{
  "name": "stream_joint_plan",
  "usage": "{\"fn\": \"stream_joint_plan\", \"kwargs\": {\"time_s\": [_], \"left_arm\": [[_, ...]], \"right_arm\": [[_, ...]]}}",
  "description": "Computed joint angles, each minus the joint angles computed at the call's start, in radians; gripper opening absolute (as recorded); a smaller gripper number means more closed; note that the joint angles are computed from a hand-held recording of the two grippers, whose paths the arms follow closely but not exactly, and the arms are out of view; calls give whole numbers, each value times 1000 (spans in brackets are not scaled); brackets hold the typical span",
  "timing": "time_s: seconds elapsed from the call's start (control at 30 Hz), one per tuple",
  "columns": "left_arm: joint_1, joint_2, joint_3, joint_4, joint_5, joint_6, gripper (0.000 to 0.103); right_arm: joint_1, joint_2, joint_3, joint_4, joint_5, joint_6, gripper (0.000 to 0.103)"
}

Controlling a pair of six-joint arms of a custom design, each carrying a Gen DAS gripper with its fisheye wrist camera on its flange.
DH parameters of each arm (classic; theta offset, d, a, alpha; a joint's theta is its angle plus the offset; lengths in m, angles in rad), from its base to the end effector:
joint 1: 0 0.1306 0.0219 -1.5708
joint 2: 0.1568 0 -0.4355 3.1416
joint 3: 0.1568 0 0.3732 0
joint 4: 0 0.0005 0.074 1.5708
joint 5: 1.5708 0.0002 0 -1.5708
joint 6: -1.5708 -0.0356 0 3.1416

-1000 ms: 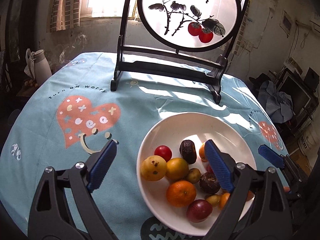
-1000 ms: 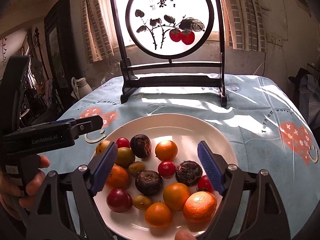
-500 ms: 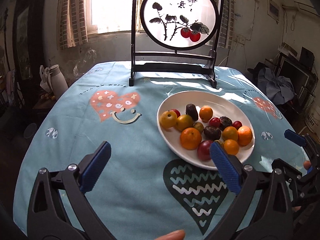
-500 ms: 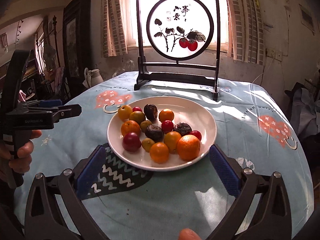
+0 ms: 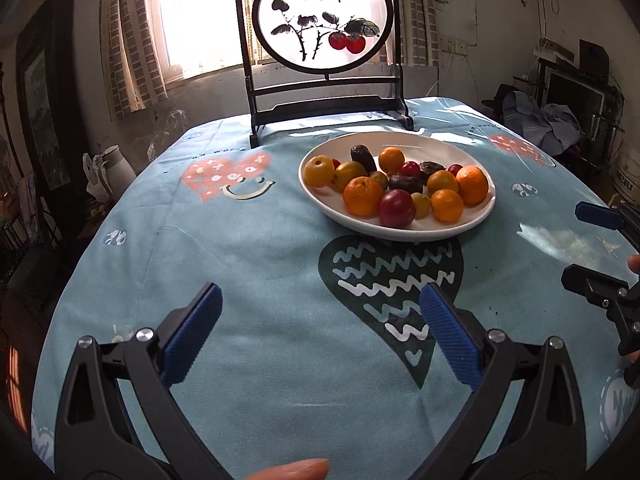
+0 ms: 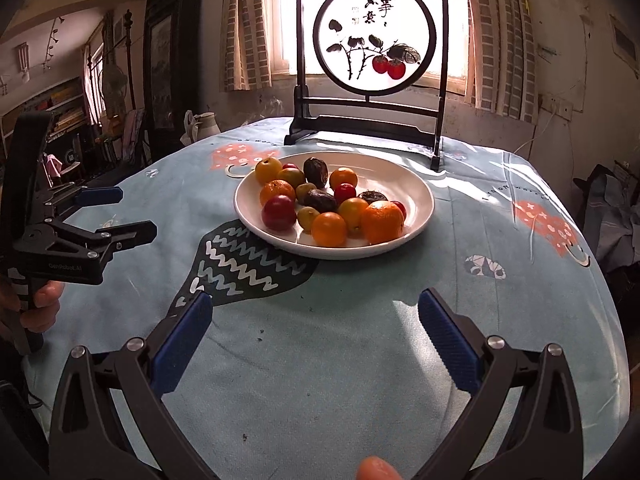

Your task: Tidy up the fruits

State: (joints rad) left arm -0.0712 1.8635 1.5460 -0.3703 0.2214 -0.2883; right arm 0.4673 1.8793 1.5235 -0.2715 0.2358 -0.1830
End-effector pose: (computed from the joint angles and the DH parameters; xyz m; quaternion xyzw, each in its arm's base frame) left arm 0.6473 -0.0545 0.3371 0.2071 0.8757 -0.0533 0.4330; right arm 0.5887 0.2872 0.3259 -0.0724 0.8832 0.0449 0.4611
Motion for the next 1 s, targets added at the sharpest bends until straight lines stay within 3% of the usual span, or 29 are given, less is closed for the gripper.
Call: {"fn": "stream_joint_plan", "kwargs": {"time_s": [1.0], "left_arm": [[6, -4, -11, 2, 23, 10, 101]], "right_arm": [[1, 6, 9, -24, 11, 2, 102]]}}
